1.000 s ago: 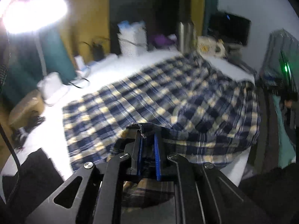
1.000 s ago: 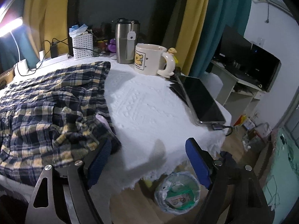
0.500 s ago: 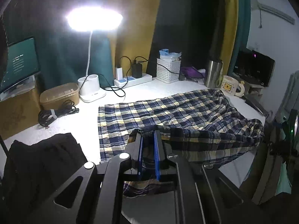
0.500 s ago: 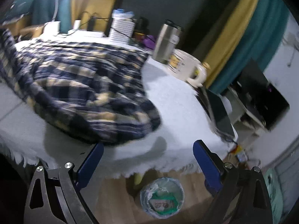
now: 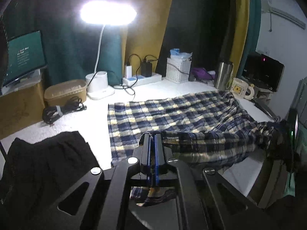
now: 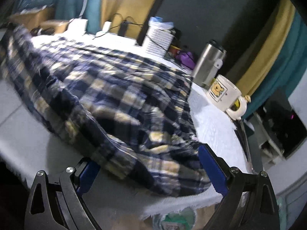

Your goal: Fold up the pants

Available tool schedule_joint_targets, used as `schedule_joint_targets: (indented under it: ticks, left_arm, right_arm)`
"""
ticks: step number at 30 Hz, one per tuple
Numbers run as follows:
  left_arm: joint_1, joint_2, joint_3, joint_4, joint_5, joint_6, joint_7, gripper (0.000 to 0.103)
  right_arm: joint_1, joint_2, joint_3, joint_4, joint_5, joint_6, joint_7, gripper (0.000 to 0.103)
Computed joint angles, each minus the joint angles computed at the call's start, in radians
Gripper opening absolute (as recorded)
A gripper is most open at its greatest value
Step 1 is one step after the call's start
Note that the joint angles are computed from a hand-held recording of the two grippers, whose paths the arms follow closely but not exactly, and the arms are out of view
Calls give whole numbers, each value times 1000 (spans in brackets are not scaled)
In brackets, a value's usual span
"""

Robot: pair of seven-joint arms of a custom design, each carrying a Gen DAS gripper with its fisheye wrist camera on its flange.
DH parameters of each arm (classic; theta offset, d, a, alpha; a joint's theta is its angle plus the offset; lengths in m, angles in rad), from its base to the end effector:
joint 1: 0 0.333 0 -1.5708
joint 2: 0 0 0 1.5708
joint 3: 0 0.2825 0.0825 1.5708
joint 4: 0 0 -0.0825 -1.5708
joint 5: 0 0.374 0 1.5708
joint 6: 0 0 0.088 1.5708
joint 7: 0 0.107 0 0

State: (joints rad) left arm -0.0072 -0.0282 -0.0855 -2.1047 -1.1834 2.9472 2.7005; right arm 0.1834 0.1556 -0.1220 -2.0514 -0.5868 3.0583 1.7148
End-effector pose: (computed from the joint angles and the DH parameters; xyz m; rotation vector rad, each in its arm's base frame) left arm 0.5636 0.0084 0.4714 -1.5616 1.8049 -1.1110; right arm 0.6016 0.0834 0.4284 -2.1624 1.2952 -1.0109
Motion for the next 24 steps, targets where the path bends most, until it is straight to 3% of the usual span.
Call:
schedule_joint_targets:
  ticks: [3,5,9,11,12,13,14,16,19,24]
  left_arm:
    - [12,0,7,-21,56,-31,-44,2]
    - [17,-1,11,-32,73,-56,-50,2]
    - [28,-13,19,-53,105,-132,-42,3]
    - [31,-21,25,-60,100,-156,-19,4]
    - [32,-24,27,-63,101,-163,-6,8]
    - [32,-27,28,-69,99,-153,15,27]
    - [30,-30,29,-73,87,-142,33,56]
    - [29,-39,36,-76,49,-148,77,72]
    - [29,-35,42,-65,34,-167,137,72]
    - [50,73,21,41,163,-230,109,74]
  right_arm:
    - [-92,21,107,36,266,-19,-197,92]
    - [-148,41,178,74,443,-52,-342,75]
    - [-160,82,209,151,599,-122,-473,59]
    - [-124,93,176,164,594,-126,-468,56]
    - [-107,100,161,174,589,-132,-459,56]
    - [-98,105,152,180,589,-136,-455,55]
    - [-90,108,145,185,590,-139,-449,55]
    - [-83,112,137,190,595,-143,-445,55]
    - [-82,112,132,190,604,-147,-445,55]
    - [-82,104,128,176,616,-145,-442,55]
